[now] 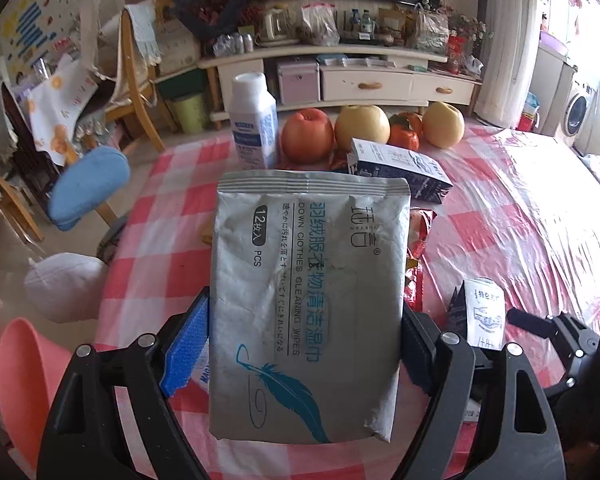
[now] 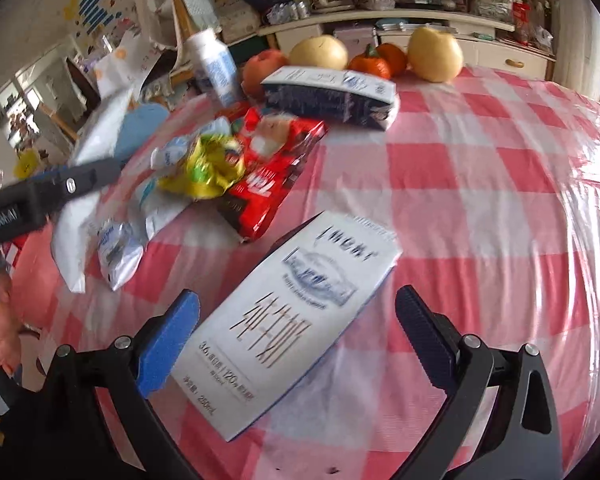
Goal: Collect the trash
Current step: 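Close the right tool on the white milk carton and lift it while the left tool holds the wipes, then carry both items over the pink bucket and open both tools to drop them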
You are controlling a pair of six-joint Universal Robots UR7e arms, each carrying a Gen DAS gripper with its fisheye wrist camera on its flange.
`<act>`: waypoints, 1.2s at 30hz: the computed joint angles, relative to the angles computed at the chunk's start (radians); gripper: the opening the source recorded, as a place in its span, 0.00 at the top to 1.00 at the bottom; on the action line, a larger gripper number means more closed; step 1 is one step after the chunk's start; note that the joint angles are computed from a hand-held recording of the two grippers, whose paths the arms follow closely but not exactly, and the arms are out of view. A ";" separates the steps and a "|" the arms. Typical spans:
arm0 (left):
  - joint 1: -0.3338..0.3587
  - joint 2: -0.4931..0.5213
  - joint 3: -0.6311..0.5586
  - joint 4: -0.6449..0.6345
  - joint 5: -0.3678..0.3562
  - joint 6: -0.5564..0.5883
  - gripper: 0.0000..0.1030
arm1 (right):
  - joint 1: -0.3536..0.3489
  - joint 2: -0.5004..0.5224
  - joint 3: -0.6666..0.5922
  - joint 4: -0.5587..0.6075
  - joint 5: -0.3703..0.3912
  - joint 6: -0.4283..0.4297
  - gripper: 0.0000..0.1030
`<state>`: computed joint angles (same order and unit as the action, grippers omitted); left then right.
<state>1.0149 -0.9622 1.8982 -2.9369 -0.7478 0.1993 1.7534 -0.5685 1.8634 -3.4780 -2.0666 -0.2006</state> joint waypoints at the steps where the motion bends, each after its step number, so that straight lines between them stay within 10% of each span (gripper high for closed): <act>1: -0.004 0.003 0.003 -0.013 0.011 0.009 0.20 | 0.004 0.009 -0.008 0.007 -0.009 -0.003 0.04; 8: -0.026 0.015 0.034 -0.136 0.086 0.098 0.20 | 0.012 0.043 -0.036 -0.020 -0.028 -0.082 0.38; 15: -0.033 0.001 0.065 -0.227 0.111 0.167 0.20 | 0.028 0.064 -0.047 -0.052 -0.075 -0.164 0.47; 36: -0.003 -0.110 0.128 -0.392 0.105 0.260 0.20 | 0.133 0.086 -0.039 -0.230 -0.060 -0.267 0.47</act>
<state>1.0119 -1.0722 2.0265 -3.3293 -0.6431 0.4590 1.8866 -0.4828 1.8242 -3.7084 -2.1265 -0.4673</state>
